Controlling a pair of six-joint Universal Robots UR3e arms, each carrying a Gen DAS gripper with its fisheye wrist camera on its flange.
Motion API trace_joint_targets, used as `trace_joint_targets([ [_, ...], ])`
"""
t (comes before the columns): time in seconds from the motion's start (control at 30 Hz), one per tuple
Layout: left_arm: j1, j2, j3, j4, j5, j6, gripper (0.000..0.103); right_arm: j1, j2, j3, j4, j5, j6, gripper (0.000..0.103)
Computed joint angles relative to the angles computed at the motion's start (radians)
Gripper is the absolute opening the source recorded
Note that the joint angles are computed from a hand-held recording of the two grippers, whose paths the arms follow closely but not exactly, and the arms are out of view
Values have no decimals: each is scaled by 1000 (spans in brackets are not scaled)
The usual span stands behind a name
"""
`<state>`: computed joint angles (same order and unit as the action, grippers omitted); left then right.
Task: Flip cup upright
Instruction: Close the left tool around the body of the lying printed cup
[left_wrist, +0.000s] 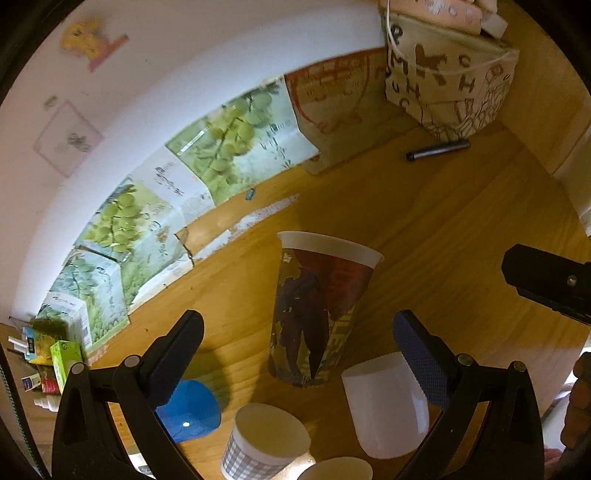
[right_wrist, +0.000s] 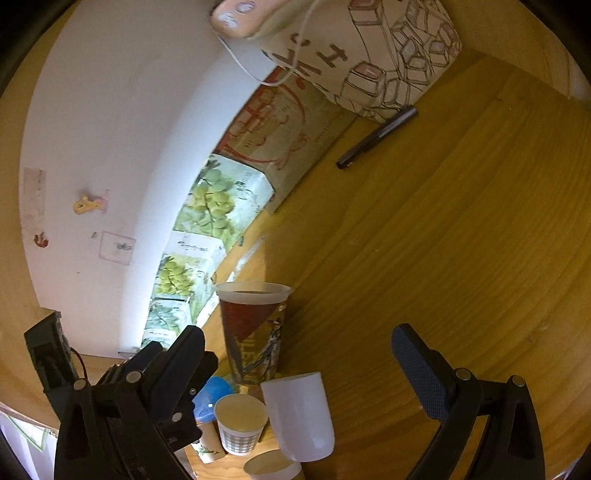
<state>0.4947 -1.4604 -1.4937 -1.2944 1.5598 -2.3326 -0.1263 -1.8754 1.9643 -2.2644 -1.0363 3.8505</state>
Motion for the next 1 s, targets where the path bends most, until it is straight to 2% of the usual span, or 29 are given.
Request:
trace_joint_targets([
  [0.17,-37,-90,21,20,73,-48,102,1,47,-7,-7,2,4,102],
  [0.33,-43,-149,39,26,100,-70,102,4,78,-15,-13,-1,13,102],
  [0.43,-47,-205,96,-33,115,-117,102,5,82,-9,-19,-1,22,102],
  [0.57,-37,-251,159,-115,92,-150,102,0,81,-3,-18,2,29,102],
  [0.83,-35,-284,173,-137,81,-159,90,-2,68,-6,7,-1,29,102],
  [0.93,-38,-305,188,-154,76,-171,79,-2,66,-8,11,4,23,102],
  [1.0,-38,-306,183,-150,75,-178,78,0,70,-10,8,6,19,102],
])
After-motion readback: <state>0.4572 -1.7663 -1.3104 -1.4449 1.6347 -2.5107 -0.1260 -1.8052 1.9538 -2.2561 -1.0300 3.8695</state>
